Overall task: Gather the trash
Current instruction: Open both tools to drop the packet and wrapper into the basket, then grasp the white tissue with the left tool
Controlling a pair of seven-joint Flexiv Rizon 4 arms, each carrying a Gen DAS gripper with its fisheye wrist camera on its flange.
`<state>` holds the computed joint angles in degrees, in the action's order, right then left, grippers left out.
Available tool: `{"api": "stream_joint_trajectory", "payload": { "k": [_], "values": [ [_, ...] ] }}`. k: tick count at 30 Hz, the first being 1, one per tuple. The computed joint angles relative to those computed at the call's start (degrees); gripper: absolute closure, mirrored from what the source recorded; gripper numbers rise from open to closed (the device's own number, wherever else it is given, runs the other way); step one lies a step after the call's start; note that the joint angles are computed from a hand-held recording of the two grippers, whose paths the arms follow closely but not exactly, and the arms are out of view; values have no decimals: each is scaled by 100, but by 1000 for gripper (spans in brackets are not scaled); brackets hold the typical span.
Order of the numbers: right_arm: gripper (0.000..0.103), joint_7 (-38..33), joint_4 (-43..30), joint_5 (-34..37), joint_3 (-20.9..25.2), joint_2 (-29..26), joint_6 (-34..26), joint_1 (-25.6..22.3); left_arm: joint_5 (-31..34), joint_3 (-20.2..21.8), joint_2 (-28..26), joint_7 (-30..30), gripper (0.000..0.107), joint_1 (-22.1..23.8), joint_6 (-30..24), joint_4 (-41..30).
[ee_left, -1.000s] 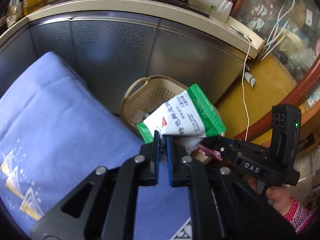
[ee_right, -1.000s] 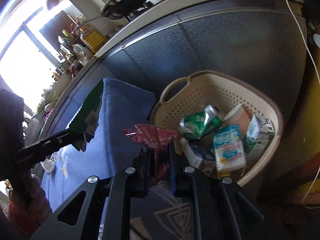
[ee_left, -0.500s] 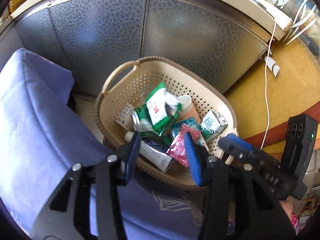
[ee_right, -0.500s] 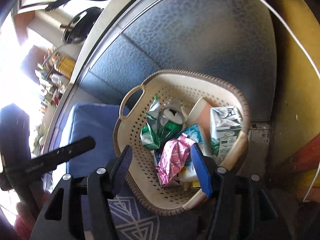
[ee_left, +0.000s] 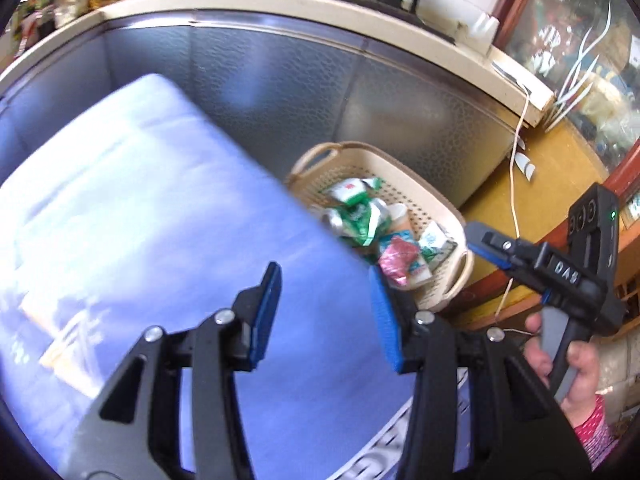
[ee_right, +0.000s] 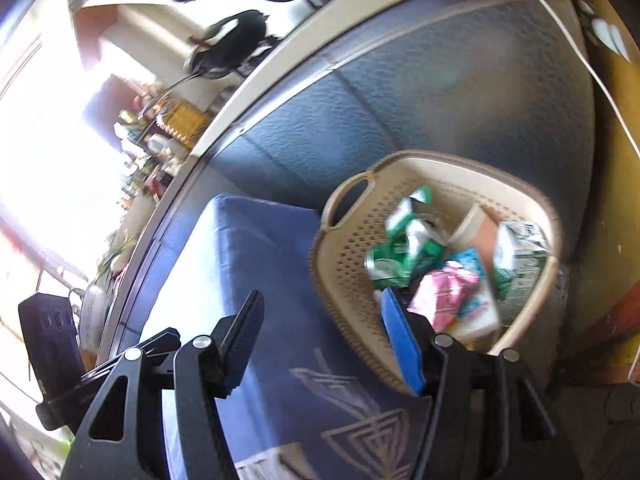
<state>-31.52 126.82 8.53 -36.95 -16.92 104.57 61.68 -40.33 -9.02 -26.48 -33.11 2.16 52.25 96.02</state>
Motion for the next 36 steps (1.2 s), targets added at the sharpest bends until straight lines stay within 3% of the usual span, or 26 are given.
{"api": "stream_joint_trajectory", "payload": {
  "k": [2, 4, 6, 9, 12, 16, 18, 21, 23, 25, 26, 27, 28, 29, 33, 34, 36],
  "values": [
    [41, -276, -268, -6, 371, -22, -78, -192, -332, 16, 234, 295, 64, 202, 258, 336],
    [41, -1136, -791, 665, 795, -90, -406, -327, -713, 78, 428, 598, 64, 405, 475, 625],
    [41, -1486, -1244, 755, 1345, -224, -614, -685, -1026, 206, 564, 784, 63, 584, 643, 813],
    [41, -1434, -1915, 198, 2437, -536, -913, -1542, -1461, 414, 632, 846, 63, 868, 815, 918],
    [41, -1526, -2631, -154, 3222, -918, -1319, -2020, -1865, 570, 558, 761, 63, 1156, 1044, 845],
    [41, -1546, -3561, -696, 4127, -1502, -1780, -2465, -1730, 736, 107, 77, 63, 1508, 1343, 273],
    [41, -1698, -3894, -681, 4387, -1691, -2008, -2476, -1589, 698, -171, -212, 52, 1682, 1479, -102],
    [41, -1832, -4338, -788, 4793, -1964, -2371, -2600, -1027, 686, -584, -679, 48, 1853, 1247, -758],
    [41, -1883, -4492, -793, 4844, -2025, -2591, -2555, -622, 664, -804, -934, 48, 1864, 1110, -1100],
    [41, -2005, -4667, -597, 4615, -2038, -2851, -2323, -257, 607, -1003, -970, 48, 1910, 1004, -1362],
    [41, -1960, -4745, -682, 4666, -2076, -2929, -2358, 28, 710, -1136, -1146, 53, 1844, 1002, -1512],
    [41, -2027, -4841, -611, 4624, -2094, -3024, -2320, 323, 848, -1292, -1436, 81, 1782, 874, -1724],
    [41, -2030, -4951, -665, 4642, -2142, -3104, -2331, 489, 890, -1410, -1671, 99, 1818, 596, -1901],
    [41, -2113, -5070, -612, 4549, -2177, -3204, -2262, 425, 745, -1424, -1779, 105, 1971, 403, -1912],
    [41, -2339, -6097, -770, 4435, -2649, -3841, -2148, -726, -60, -836, -837, 105, 2692, 700, -885],
    [41, -2431, -6562, -922, 4641, -2898, -4104, -2238, -1127, -191, -627, -470, 105, 2839, 708, -577],
    [41, -2261, -7496, -2029, 5501, -3586, -4349, -2592, -1756, -249, -243, 134, 105, 3041, 585, -42]
  ]
}}
